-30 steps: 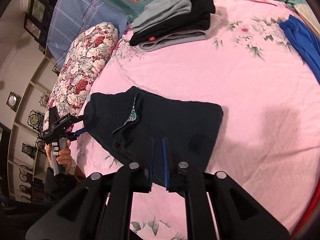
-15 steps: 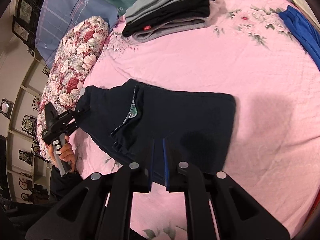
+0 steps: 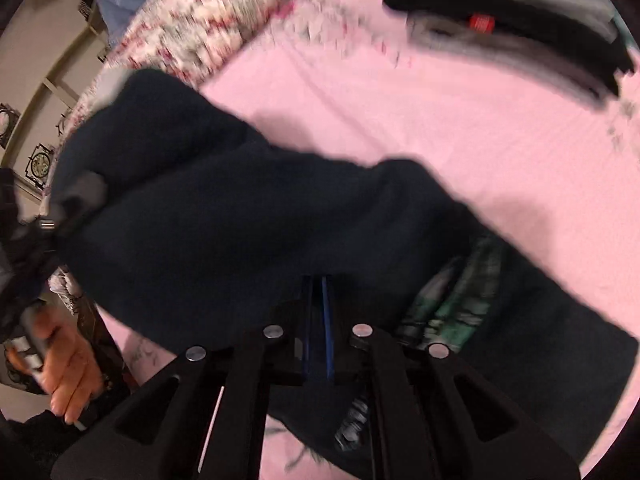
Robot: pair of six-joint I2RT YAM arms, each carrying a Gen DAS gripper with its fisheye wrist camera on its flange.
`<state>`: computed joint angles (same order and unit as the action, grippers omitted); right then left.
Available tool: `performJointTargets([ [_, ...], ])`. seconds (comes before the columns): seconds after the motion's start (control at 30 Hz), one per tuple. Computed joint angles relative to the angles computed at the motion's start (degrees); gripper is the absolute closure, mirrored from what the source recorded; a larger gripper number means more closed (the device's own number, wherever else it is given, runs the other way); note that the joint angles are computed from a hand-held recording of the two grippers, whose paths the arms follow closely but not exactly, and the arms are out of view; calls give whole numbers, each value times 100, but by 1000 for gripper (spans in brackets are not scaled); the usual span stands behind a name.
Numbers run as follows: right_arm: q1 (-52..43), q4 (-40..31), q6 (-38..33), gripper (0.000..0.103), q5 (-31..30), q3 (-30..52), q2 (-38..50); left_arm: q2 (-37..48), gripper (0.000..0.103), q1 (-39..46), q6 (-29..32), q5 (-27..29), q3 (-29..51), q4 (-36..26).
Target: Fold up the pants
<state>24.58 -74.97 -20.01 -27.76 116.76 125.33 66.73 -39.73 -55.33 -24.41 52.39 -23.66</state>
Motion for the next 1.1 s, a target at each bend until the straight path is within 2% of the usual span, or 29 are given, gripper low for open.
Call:
performJointTargets([
  [0.07,-91,-58,7,98,11,-17,-44,239,82,-181,113,-204,285,-170],
  [0.13,-465,-327,-121,98,-332,350,-166,548,82,-409,273,-419,743,-404],
  [0.17,-772,-363,-238,98,-544,526,-289,804,82,-541,405,-521,1094,-593],
  [0.27,-1661,-264,-206,93,-668,802,-592,1720,82,-809,726,-583,2211,-1088],
  [0.33,-2245,-237,-221,89,-719,790,-705,2365,82,-939,972,-465,2923,-1318],
  [0.43,-3151,-291,-379,89,-914,478,-800,3592,82,-1142,1346,-262,4253,-1820],
  [0.57,-4084,-540,-809,89,-1089,268,-560,5110,80,-1119,1636,540,5897,-2386],
  [0.6,-4185,-508,-867,89,-1092,100,-594,5382,76,-1107,1701,728,6212,-2531],
  [0.63,-4377,-577,-1035,89,-1112,-18,-556,5605,63,-1085,1760,907,6466,-2643],
  [0.67,-4488,-633,-1133,89,-1110,-60,-499,5678,55,-1044,1759,1191,6476,-2519],
  [0.73,-4699,-746,-1380,89,-1101,-207,-394,5533,28,-988,1692,1771,6190,-2084],
  [0.8,-4646,-737,-1304,89,-1065,-372,-466,5157,20,-1041,1672,1994,5749,-1535],
  [0.9,-4618,-858,-1367,89,-1077,-358,-410,4374,14,-1161,1549,1855,4974,-856],
  [0.97,-4549,-927,-1422,89,-1155,-301,-438,3753,13,-1185,1316,1414,4388,-674],
  [1.1,-4202,-1409,-1842,89,-1461,151,-516,2970,15,-1088,764,545,3629,-1046],
])
